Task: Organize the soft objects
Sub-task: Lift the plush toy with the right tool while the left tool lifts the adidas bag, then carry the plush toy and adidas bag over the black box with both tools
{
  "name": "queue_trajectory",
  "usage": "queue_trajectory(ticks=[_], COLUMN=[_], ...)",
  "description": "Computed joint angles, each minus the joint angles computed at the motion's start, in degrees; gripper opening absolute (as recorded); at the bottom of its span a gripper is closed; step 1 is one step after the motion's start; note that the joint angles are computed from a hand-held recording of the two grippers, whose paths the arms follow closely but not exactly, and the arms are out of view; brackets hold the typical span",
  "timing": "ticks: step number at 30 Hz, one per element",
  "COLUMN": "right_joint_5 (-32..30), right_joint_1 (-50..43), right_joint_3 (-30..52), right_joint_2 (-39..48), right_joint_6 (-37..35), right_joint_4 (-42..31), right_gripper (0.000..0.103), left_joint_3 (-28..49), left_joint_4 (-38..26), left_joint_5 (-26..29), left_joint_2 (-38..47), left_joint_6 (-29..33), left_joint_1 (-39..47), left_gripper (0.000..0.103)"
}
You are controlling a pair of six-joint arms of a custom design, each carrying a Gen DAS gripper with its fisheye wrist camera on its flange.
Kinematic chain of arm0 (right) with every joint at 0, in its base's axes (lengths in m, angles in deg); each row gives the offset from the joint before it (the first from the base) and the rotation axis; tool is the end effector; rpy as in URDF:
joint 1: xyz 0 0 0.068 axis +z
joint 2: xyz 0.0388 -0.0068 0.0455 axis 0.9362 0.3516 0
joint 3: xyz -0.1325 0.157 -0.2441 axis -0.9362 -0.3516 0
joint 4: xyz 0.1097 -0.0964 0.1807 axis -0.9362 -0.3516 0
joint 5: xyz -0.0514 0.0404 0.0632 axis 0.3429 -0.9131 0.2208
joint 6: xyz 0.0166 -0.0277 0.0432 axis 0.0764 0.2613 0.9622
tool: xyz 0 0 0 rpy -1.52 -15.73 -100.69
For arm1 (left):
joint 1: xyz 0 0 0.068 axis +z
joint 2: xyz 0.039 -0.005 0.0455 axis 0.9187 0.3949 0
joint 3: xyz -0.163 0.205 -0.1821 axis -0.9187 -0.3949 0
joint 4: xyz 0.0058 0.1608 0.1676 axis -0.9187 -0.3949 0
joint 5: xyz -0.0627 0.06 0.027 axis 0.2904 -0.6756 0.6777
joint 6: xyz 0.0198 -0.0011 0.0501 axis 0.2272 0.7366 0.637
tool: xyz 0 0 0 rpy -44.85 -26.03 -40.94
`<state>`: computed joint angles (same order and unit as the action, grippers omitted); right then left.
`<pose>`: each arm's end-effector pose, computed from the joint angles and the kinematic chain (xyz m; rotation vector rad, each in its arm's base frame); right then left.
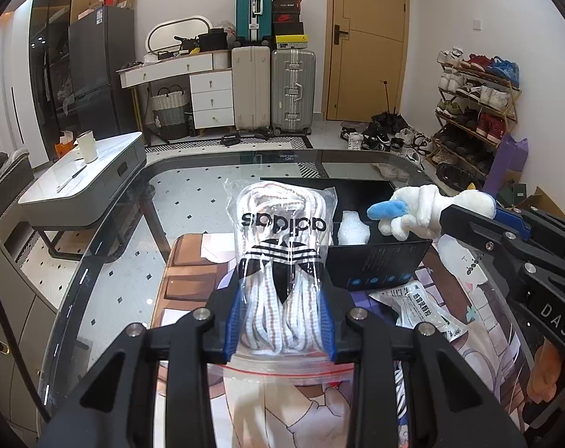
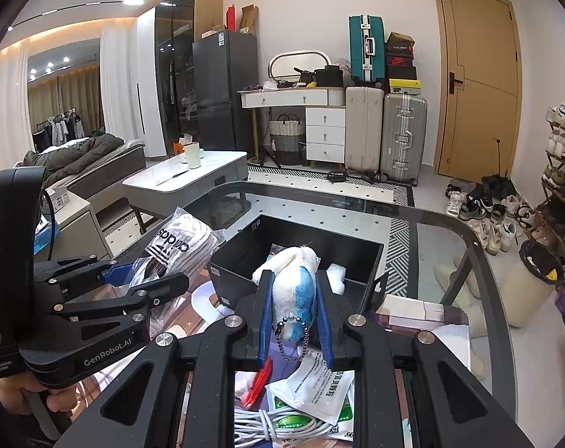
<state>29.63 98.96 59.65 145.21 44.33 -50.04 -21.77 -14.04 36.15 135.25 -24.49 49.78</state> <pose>0.2845 0.1471 0.2518 -0.0835 2.1039 0.0751 0.3397 -0.1077 0.2553 0.4348 2.2066 -0.2586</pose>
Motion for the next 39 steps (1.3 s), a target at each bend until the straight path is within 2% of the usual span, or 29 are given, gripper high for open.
queue_trajectory(ticks=[24,39], right_joint_5=[-3.3,-5.5], right_joint_1=[-4.3,-6.6], right_joint_3=[4.5,7.8], right_joint_2=[1.4,5.0], right_joint_6=[1.8,2.2], right_joint_4=[1.2,0.8], right_gripper=[0.020,0.020], left_joint_3=[6.1,9.9], left_joint_4=[1.3,-0.4], left_joint_5=[1.9,2.6], left_joint_2=[4.8,8.2], left_joint_6=[-0.5,-0.1], left_joint_1=[-0.1,-0.3], left_gripper=[0.032,0.032])
